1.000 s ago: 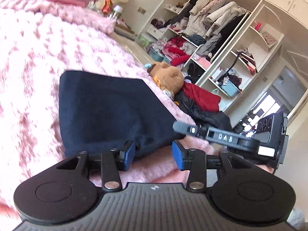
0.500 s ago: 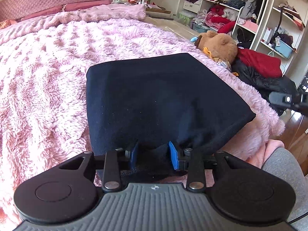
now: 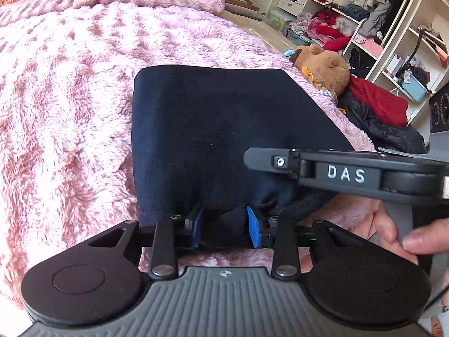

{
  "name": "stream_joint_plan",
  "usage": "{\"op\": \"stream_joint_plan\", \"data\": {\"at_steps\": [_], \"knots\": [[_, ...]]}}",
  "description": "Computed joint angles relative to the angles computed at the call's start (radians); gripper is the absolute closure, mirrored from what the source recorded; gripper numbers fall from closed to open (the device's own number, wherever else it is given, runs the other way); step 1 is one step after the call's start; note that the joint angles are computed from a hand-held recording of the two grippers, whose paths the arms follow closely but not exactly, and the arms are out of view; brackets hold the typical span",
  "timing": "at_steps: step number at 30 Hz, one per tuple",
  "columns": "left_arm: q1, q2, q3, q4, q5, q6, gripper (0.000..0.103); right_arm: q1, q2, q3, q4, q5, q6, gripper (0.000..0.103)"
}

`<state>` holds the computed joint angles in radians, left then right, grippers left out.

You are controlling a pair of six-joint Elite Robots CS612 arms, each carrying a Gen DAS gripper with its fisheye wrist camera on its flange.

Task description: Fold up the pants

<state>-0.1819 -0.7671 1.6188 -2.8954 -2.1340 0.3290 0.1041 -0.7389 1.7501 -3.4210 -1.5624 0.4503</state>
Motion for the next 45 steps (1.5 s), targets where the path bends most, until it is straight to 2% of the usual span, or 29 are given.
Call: {"op": "stream_joint_plan", "data": {"at_steps": [1, 2, 5, 7, 8, 9, 11, 13, 15, 17, 18, 20, 21, 22, 25, 30, 31, 32, 34, 38, 41, 42, 44, 45], "knots": [[0.005, 0.000, -0.001, 0.006, -0.010, -0.007, 0.063, -0.004, 0.004, 0.003, -0.017, -0.021, 0.013, 0.097], [0.009, 0.000, -0.003, 0.013, -0.020, -0.009, 0.063, -0.015, 0.008, 0.011, -0.047, -0.042, 0.040, 0.102], [0.018, -0.001, -0.009, 0.036, -0.035, -0.012, 0.063, -0.035, 0.003, 0.030, -0.074, -0.157, 0.125, 0.103], [0.022, -0.001, -0.013, 0.052, -0.045, -0.019, 0.063, -0.053, -0.009, 0.050, -0.100, -0.181, 0.160, 0.102], [0.024, -0.003, -0.016, 0.063, -0.046, -0.022, 0.063, -0.060, -0.016, 0.060, -0.111, -0.182, 0.166, 0.102], [0.024, -0.005, -0.018, 0.078, -0.045, -0.025, 0.063, -0.063, -0.021, 0.067, -0.130, -0.184, 0.159, 0.095], [0.029, -0.011, -0.021, 0.087, -0.061, -0.043, 0.063, -0.064, -0.032, 0.078, -0.158, -0.187, 0.122, 0.088], [0.037, -0.008, -0.026, 0.049, -0.115, -0.057, 0.065, -0.066, -0.036, 0.088, -0.188, -0.137, 0.089, 0.088], [0.043, 0.004, -0.034, -0.027, -0.188, -0.061, 0.065, -0.060, -0.042, 0.094, -0.178, -0.085, 0.055, 0.088], [0.040, 0.016, -0.043, -0.093, -0.221, -0.071, 0.065, -0.043, -0.046, 0.098, -0.149, -0.075, 0.021, 0.088], [0.034, 0.020, -0.052, -0.095, -0.225, -0.068, 0.066, -0.034, -0.048, 0.101, -0.126, -0.081, 0.014, 0.088], [0.023, 0.035, -0.078, -0.071, -0.249, -0.074, 0.083, -0.020, -0.053, 0.115, -0.101, -0.094, 0.024, 0.088], [0.018, 0.046, -0.093, -0.057, -0.274, -0.080, 0.096, -0.016, -0.052, 0.126, -0.117, -0.100, 0.037, 0.089], [0.013, 0.058, -0.105, -0.047, -0.297, -0.085, 0.101, -0.013, -0.052, 0.138, -0.138, -0.103, 0.049, 0.089], [-0.005, 0.090, -0.123, -0.047, -0.347, -0.088, 0.103, -0.015, -0.060, 0.173, -0.177, -0.104, 0.095, 0.091], [-0.036, 0.082, -0.095, 0.058, -0.296, -0.022, 0.103, -0.022, -0.076, 0.220, -0.199, -0.117, 0.131, 0.094], [-0.036, 0.079, -0.080, 0.038, -0.292, -0.023, 0.103, -0.027, -0.075, 0.228, -0.217, -0.108, 0.137, 0.094], [-0.035, 0.076, -0.069, 0.029, -0.300, -0.010, 0.103, -0.030, -0.076, 0.234, -0.228, -0.114, 0.140, 0.093], [-0.028, 0.065, -0.061, 0.102, -0.326, 0.064, 0.103, -0.030, -0.078, 0.241, -0.236, -0.136, 0.135, 0.092], [-0.025, 0.036, -0.045, 0.225, -0.296, 0.162, 0.103, -0.034, -0.078, 0.249, -0.255, -0.157, 0.165, 0.079], [-0.014, 0.021, -0.029, 0.225, -0.290, 0.200, 0.101, -0.041, -0.075, 0.256, -0.297, -0.153, 0.183, 0.077], [-0.006, 0.018, -0.027, 0.222, -0.302, 0.205, 0.099, -0.044, -0.074, 0.257, -0.311, -0.150, 0.190, 0.075], [0.009, 0.010, -0.030, 0.233, -0.323, 0.207, 0.087, -0.050, -0.074, 0.262, -0.331, -0.140, 0.195, 0.072], [0.018, 0.008, -0.037, 0.248, -0.336, 0.204, 0.072, -0.053, -0.075, 0.263, -0.336, -0.134, 0.196, 0.069]]}}
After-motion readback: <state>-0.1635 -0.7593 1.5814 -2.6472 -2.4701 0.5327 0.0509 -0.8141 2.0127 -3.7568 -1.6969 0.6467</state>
